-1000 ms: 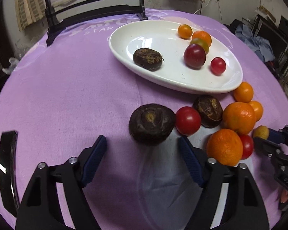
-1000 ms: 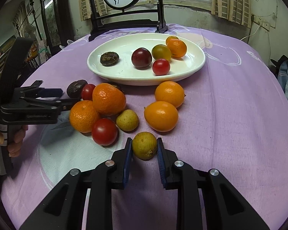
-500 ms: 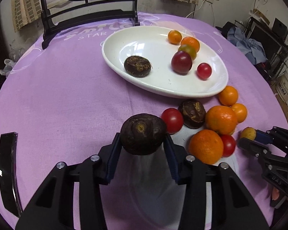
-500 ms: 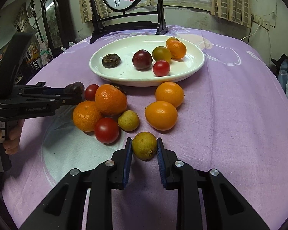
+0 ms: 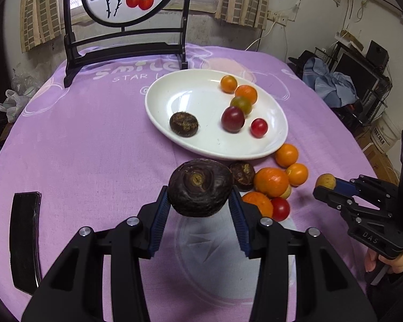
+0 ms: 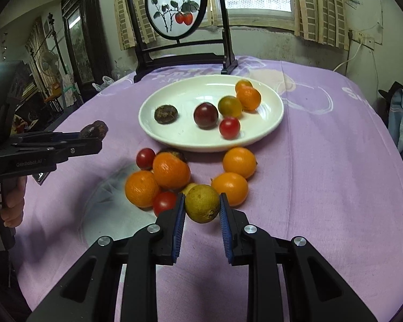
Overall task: Organize fruits
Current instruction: 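Carry the brown fruit and yellow-green fruit onto the white plate and release both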
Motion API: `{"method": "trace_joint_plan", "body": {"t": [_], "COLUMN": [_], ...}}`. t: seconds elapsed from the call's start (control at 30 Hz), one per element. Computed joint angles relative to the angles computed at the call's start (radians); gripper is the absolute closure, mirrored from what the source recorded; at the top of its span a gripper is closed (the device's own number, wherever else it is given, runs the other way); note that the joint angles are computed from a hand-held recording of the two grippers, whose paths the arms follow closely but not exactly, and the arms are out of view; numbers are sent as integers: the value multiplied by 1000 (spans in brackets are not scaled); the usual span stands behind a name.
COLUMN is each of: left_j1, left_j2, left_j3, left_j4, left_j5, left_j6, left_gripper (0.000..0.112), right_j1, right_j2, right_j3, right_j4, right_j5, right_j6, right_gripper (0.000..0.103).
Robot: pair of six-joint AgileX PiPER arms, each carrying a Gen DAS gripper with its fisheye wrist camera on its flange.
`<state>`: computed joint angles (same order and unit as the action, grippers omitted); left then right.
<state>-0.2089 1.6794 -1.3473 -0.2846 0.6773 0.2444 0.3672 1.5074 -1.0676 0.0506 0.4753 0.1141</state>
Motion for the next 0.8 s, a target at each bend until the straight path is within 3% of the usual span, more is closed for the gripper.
{"method": "trace_joint_plan", "body": {"t": [0.3,0.57,0.77,0.8], "left_j1": [-30,-93,-84,-81], "left_j2": [167,485,732,760], "left_j3": [-253,-716,-1129,-1184], "left_j4": [49,290,262,259], "left_j5": [85,224,441,472], "left_j6": [-88,-324,-350,-355], "left_gripper": [68,68,68,63], "right_j1": [-14,-10,-31,-36], "right_j2": [141,367,462,463], "right_j3": [-246,-513,-603,-600], "right_j4": [13,11,29,33], "right_j5": [62,168,205,196], "right_j6": [-87,-86,-75,-67], "right_gripper": [78,78,77,76]}}
